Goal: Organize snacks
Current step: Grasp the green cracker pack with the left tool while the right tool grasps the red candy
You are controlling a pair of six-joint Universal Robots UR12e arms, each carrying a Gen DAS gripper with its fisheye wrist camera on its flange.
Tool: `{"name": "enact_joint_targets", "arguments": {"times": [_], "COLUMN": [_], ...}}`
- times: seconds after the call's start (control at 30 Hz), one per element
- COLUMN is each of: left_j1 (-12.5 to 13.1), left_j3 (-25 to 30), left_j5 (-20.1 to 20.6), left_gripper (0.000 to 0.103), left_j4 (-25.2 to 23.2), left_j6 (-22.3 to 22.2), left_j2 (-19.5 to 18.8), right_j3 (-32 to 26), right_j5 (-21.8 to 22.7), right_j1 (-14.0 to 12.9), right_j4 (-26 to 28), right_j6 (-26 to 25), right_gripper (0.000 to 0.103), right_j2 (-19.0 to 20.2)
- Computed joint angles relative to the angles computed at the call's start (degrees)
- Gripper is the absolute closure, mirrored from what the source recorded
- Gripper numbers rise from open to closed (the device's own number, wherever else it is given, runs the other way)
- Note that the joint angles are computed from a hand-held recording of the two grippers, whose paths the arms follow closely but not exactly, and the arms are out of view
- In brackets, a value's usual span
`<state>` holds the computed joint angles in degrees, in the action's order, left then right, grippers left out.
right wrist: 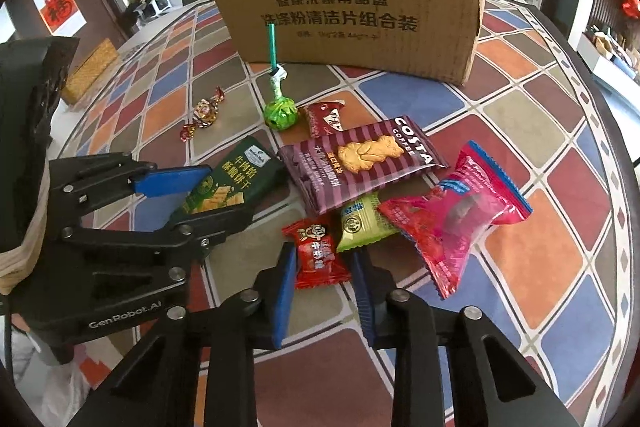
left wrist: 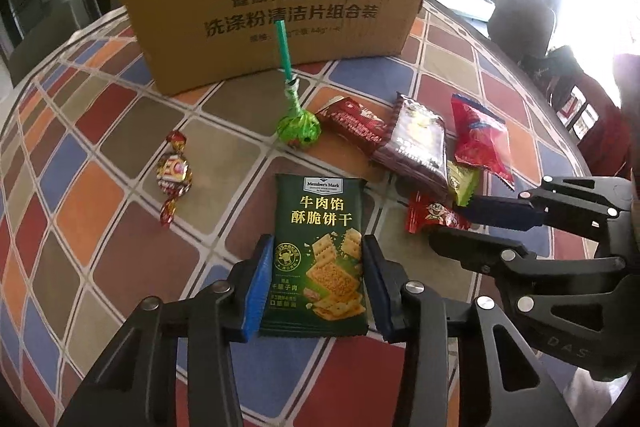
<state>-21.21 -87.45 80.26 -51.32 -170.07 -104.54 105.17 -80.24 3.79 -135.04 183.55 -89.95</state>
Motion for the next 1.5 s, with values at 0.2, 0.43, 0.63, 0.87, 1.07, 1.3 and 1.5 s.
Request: {"name": "enact_joint_targets", "arguments": {"times": [0.2, 0.43, 0.63, 0.87, 1.07, 1.3, 1.5], "left_j1": [0.3, 0.3, 0.7, 0.8, 0.8, 0.6, 0.7], "left_j3": [-1.5, -3.2, -4.0, -3.7, -2.8, -0.8, 1.9], "left_j5": [0.3, 0.8, 0.7, 0.9, 1.1, 2.0, 3.3], "left_gripper": [0.06, 0.06, 0.06, 0.06, 0.06, 0.06, 0.06], "left_j4": [1.5, 4.6, 8.2, 11.7, 14.4, 18.3, 20.7], "left_j6": [-1.6, -2.4, -4.0, -4.9, -5.0, -5.4, -5.4], "left_j2": [1.4, 3.3, 5.0, 5.8, 5.9, 4.9, 3.5], "right_j3": [0.3, 1.0, 1.2, 1.1, 0.6, -0.4, -2.1], "right_j5": [0.4, 0.8, 0.6, -0.2, -1.5, -2.0, -3.0], "right_j1": [0.4, 0.8, 1.1, 1.2, 1.1, 0.6, 0.5], "right_j4": [-0.1, -1.6, -3.6, -7.2, -10.3, -14.3, -17.2], "right_j6": [0.4, 1.5, 2.1, 2.8, 3.6, 4.6, 5.2], "right_gripper": [0.077, 0.077, 0.077, 0.077, 0.077, 0.077, 0.077], "right_j2": [-0.4, -1.6, -2.6, -3.5, -3.8, -3.5, -2.5]}}
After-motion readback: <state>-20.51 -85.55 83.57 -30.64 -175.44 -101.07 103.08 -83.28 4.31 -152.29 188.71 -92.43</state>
